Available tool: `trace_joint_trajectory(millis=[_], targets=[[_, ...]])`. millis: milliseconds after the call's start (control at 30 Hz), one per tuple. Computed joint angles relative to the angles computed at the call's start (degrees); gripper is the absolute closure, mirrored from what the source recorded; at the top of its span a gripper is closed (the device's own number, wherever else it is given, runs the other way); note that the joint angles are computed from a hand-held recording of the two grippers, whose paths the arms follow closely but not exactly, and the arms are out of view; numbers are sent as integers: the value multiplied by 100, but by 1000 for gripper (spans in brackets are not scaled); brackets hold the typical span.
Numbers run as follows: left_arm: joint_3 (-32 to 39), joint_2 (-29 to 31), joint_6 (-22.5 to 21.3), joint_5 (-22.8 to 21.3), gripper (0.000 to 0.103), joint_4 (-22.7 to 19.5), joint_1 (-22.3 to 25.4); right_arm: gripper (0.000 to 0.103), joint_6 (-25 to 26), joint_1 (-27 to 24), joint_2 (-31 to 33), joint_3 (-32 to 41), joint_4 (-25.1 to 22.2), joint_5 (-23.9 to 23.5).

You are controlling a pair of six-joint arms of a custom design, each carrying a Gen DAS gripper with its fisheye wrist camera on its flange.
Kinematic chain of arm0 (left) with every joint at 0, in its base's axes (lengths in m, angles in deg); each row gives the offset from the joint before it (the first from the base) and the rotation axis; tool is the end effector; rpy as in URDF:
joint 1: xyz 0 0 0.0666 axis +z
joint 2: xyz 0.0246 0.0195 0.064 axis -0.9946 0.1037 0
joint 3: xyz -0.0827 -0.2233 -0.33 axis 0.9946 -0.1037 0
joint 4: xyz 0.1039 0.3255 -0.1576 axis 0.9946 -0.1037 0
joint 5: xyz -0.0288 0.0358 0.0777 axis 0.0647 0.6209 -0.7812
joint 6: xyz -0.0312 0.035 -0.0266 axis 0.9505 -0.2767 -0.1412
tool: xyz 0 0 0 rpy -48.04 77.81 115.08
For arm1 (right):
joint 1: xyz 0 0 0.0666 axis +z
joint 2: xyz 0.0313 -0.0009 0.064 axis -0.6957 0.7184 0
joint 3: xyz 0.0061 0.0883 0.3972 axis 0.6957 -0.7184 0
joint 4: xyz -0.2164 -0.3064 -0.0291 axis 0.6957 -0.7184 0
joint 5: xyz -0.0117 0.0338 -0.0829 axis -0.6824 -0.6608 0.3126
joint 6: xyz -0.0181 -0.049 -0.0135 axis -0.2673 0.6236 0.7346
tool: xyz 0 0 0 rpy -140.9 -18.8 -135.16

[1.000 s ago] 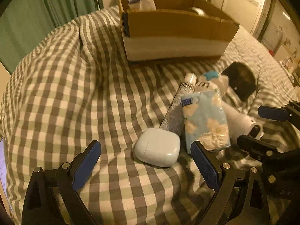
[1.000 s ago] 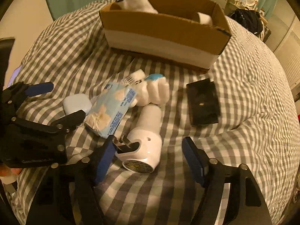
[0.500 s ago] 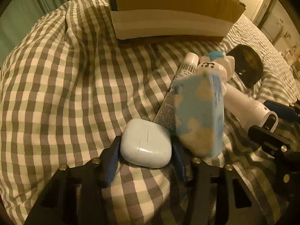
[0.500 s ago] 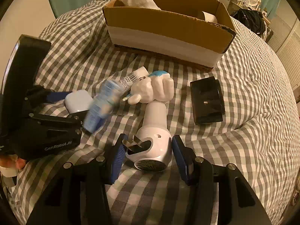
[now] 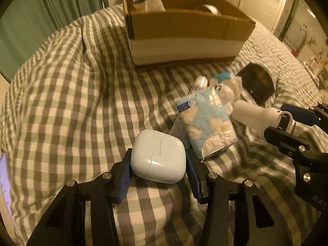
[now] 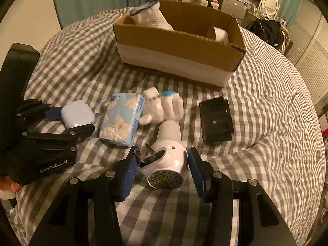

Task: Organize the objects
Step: 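Grasp the white earbuds case with left tool while right tool grasps the white plug-in device, then carry the earbuds case and plug-in device over the box with both tools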

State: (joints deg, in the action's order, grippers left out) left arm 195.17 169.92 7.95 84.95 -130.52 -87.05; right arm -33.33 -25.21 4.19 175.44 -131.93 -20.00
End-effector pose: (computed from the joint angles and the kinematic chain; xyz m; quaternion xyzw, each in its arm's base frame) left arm 0.6031 -0.0372 0.3957 0.2155 0.9529 -0.0364 0.2101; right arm 0.4996 0.1579 0.3941 0.1447 0.9587 -0.0708 0.2342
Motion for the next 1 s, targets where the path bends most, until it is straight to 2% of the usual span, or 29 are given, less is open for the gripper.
trace_joint_trajectory(millis=[233,367,567,1000], targets=[[108,-113,-131,248,54,39,127,54,-48,49,-122,127,-33,238],[-72,-369,-157,389,54,123,208,55,-39,144,-179,197,-77,372],[-257,-628,20,475,54,391,153,55,-65,314,-293,346,-157,684],[3,-956,252,933,54,410,304,55,8,584,-515,682,-273,1264]])
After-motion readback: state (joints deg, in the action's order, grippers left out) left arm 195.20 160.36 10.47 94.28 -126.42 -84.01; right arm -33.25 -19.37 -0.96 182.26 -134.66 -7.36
